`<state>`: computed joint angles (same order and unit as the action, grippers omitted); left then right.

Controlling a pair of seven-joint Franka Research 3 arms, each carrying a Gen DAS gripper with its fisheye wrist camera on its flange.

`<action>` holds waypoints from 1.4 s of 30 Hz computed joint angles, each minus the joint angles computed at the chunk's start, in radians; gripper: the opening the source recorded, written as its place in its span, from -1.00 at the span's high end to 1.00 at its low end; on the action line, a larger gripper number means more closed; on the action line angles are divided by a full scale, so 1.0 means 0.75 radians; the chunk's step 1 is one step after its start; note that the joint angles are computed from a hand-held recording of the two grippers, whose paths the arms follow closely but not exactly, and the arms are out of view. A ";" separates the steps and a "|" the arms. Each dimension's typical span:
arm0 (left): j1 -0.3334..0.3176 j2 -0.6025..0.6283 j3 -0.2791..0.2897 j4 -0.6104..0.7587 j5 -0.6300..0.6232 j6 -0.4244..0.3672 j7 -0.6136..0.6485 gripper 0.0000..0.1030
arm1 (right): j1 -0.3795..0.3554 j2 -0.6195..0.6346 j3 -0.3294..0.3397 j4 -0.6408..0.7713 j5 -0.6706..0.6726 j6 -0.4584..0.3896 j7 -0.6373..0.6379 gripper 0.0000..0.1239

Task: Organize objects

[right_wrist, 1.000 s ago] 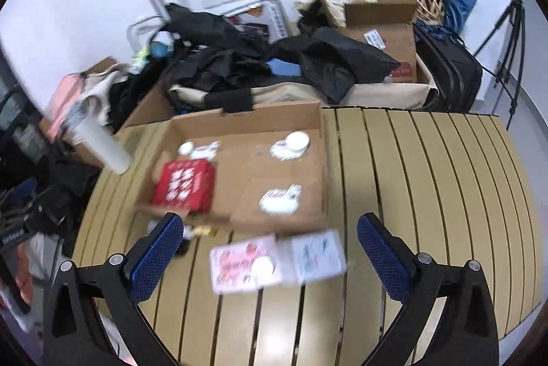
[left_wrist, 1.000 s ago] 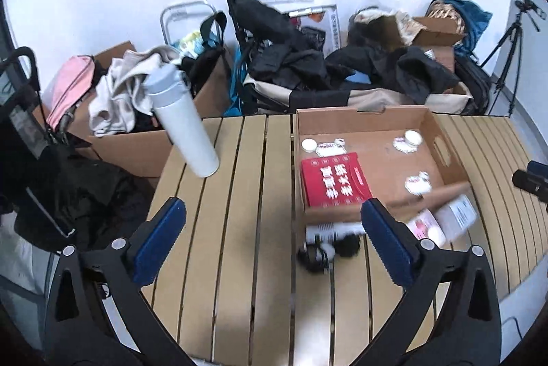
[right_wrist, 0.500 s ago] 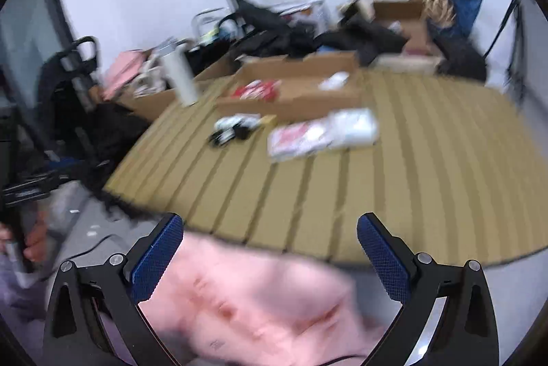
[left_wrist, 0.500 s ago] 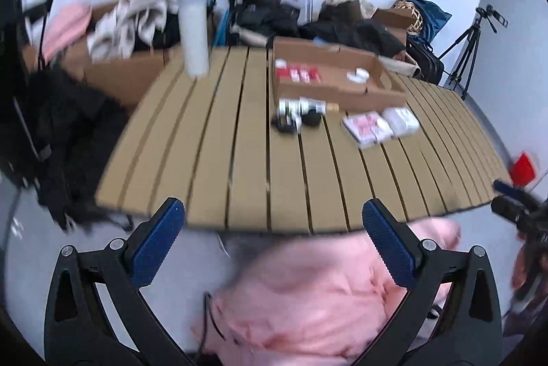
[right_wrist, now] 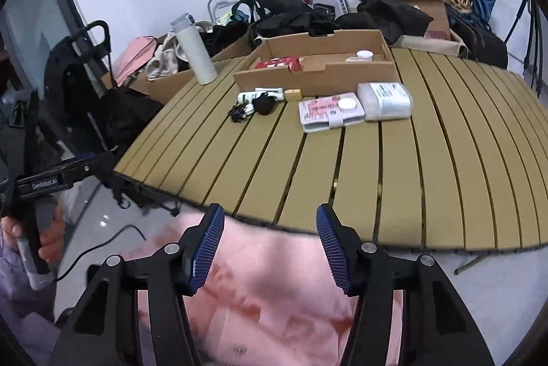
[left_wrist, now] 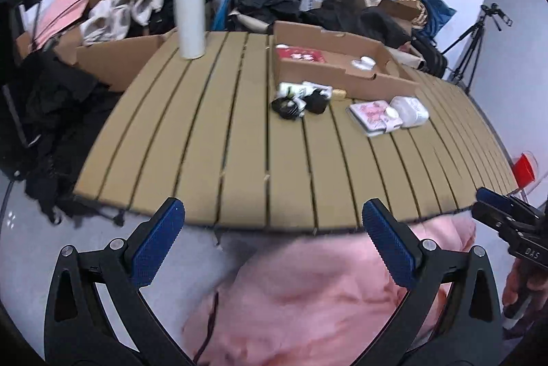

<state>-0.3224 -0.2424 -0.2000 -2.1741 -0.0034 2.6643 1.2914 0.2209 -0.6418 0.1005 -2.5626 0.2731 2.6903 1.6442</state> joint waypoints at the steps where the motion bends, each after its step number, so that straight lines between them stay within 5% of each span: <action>1: 0.002 0.042 0.001 0.021 0.003 0.044 0.009 -1.00 | -0.007 0.025 0.008 0.011 -0.007 0.020 0.003 0.03; 3: -0.002 0.182 0.008 0.116 -0.036 0.126 0.063 -1.00 | -0.014 0.145 0.007 0.088 -0.020 0.042 -0.001 0.03; 6: 0.021 0.420 -0.018 0.349 -0.097 0.096 0.122 -0.98 | 0.005 0.285 -0.024 0.190 0.012 0.054 -0.006 0.03; 12: -0.004 0.854 -0.020 0.824 0.215 -0.049 -0.076 -0.93 | 0.081 0.464 -0.105 0.343 0.185 0.009 -0.133 0.02; 15: -0.029 0.990 -0.009 0.992 0.288 -0.189 -0.070 -0.50 | 0.053 0.539 -0.079 0.402 0.149 0.004 -0.134 0.02; 16: -0.034 1.005 -0.002 1.007 0.307 -0.215 -0.068 -0.22 | 0.043 0.570 -0.074 0.426 0.133 0.004 -0.127 0.02; 20: 0.016 0.940 -0.044 0.895 0.314 -0.136 -0.040 0.47 | 0.053 0.689 -0.086 0.527 0.185 -0.004 -0.214 0.02; 27: 0.155 0.710 -0.126 0.556 0.065 -0.008 0.055 0.47 | 0.061 1.005 -0.063 0.825 -0.147 0.056 -0.050 0.02; 30: 0.189 0.608 -0.141 0.421 -0.046 0.070 0.121 0.47 | 0.115 1.201 -0.108 1.048 -0.304 -0.064 0.130 0.04; 31: 0.185 0.601 -0.135 0.415 -0.058 0.068 0.122 0.47 | 0.123 1.233 -0.116 1.089 -0.317 -0.109 0.159 0.08; 32: 0.176 0.589 -0.121 0.406 -0.050 0.056 0.108 0.47 | 0.154 1.244 -0.146 1.089 -0.384 -0.079 0.231 0.35; 37: 0.167 0.531 -0.099 0.370 -0.083 0.004 0.075 0.47 | 0.124 1.103 -0.107 0.900 -0.303 0.017 0.192 0.46; 42: 0.143 0.378 -0.116 0.248 -0.244 0.043 0.199 0.47 | 0.081 0.715 -0.057 0.504 -0.114 0.074 0.022 0.46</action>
